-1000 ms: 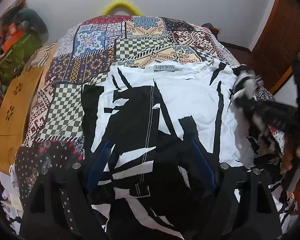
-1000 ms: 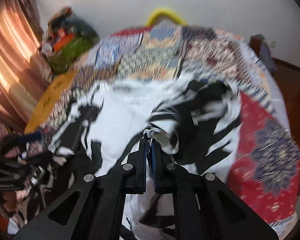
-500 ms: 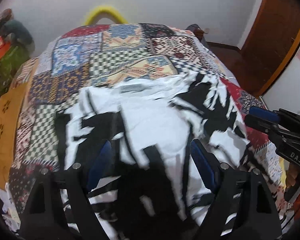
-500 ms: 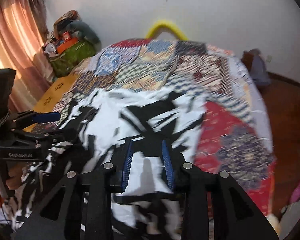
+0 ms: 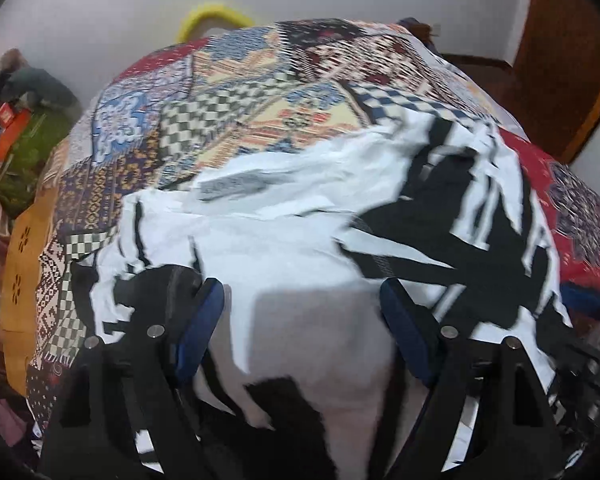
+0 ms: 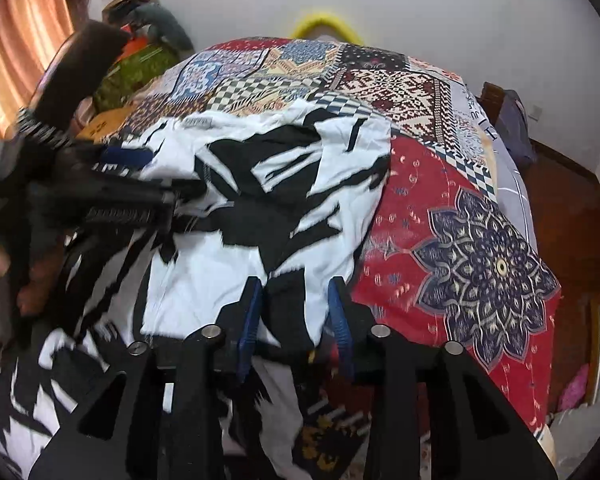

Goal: Fold small clothes

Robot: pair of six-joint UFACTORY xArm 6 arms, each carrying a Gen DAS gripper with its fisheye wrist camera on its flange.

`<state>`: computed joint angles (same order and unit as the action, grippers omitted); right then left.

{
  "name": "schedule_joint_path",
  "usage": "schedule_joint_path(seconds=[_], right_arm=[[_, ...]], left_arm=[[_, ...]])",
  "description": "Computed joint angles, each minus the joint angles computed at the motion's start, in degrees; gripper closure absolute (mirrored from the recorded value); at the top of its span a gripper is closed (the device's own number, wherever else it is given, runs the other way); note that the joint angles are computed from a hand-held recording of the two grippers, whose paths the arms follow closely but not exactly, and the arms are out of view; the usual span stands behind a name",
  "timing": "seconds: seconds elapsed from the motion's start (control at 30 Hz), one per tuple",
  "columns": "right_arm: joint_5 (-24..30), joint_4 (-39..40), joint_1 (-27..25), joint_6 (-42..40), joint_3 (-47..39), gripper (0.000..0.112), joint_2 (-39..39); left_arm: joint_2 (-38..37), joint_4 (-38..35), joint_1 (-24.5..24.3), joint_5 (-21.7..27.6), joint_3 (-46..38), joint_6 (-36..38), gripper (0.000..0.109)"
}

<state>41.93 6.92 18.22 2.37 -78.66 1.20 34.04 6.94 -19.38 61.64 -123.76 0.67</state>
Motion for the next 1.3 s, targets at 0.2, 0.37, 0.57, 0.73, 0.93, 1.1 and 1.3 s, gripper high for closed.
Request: schedule_joint_path(seconds=[0.2,0.37,0.57,0.73,0.93,1.1,1.3], right_arm=[[1.32,2.62,-1.47,-1.82,-1.25,0.081,-0.46],[-0.53,1.27,-2.30,2.04,-7.27,0.078,4.40],[2.39,4.14,-3.70,4.87,-17.50,0.078,13.42],[3.08,1.69,-3.44,5.40,-20.02,0.105,16.28],[2.69,-2.90,-3.68,5.93,-21.11,0.110,17.70],[4.30,-8.07,-2.64,8.36,-22.60,0.109,17.98],[5.60,0.10,-3.16,3.63,-15.28,0.097,9.09]], left_arm=[[0.96,-1.52,2.54,3.07,-3.97,-0.27,0.028],[-1.97,-11.48,4.06,4.95,-1.88,3.82,0.028],[-1.15,-12.40,1.50,4.75,-1.64,5.83,0.028],[-1.92,-5.79,-0.21,-0.32,3.16,5.82,0.027],[-5.09,-0.54,0.00,-6.59,9.89,4.17,0.027],[-4.69,-0.48,1.29,-4.09,8.15,2.40,0.028],[-11.50,-4.22,4.26,-3.06,14.11,4.22,0.028]])
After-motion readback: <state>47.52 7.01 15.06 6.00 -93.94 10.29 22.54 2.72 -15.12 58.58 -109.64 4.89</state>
